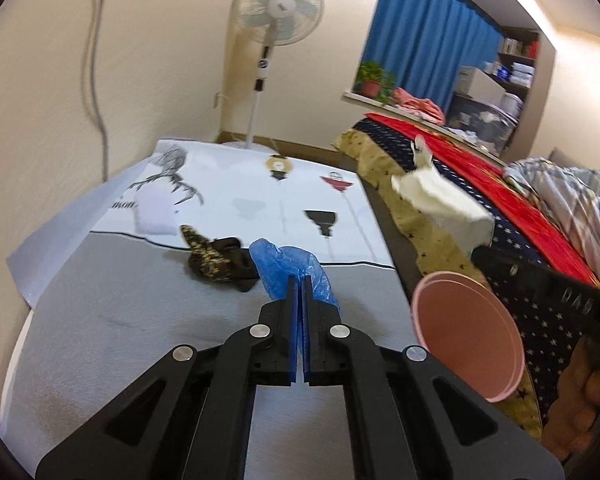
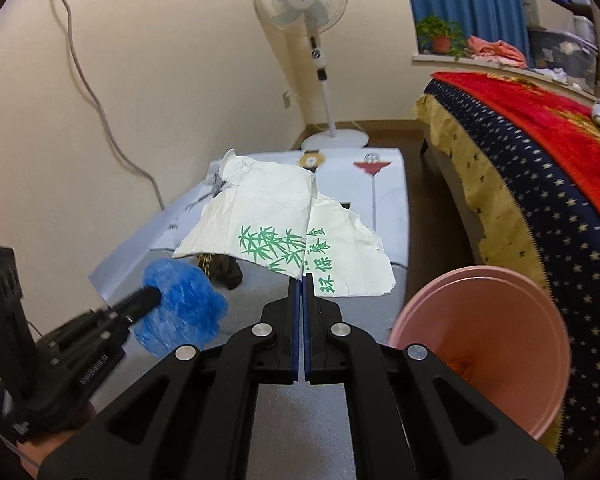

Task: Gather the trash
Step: 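Carry the white bag in the right tool and blue bag in the left tool over the bucket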

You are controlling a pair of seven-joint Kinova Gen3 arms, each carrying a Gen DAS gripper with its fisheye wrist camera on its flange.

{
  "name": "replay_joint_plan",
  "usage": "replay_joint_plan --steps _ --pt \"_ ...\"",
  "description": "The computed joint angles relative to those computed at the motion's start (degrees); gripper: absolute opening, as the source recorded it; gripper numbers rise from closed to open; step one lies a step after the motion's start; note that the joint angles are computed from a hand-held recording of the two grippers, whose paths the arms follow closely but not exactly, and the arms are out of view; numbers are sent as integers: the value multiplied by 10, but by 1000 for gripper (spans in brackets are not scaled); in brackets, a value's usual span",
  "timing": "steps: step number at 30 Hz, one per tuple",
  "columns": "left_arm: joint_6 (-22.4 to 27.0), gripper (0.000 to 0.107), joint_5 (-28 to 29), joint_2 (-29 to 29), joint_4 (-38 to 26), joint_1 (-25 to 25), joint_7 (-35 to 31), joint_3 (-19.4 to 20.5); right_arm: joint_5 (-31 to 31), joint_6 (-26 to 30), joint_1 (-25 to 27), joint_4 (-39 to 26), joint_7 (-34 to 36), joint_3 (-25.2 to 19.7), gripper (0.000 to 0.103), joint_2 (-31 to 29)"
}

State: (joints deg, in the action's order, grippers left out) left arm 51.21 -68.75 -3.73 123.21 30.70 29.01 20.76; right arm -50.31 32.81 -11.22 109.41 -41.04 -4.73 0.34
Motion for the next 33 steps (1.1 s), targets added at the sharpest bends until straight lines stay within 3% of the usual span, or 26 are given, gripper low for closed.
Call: replay_joint_plan --steps 16,33 --pt "8 1 -29 32 -54 50 -25 7 25 127 73 -36 -14 90 1 -53" --pt "-30 1 -60 96 -101 90 -29 -36 -10 125 148 -15 19 112 1 -26"
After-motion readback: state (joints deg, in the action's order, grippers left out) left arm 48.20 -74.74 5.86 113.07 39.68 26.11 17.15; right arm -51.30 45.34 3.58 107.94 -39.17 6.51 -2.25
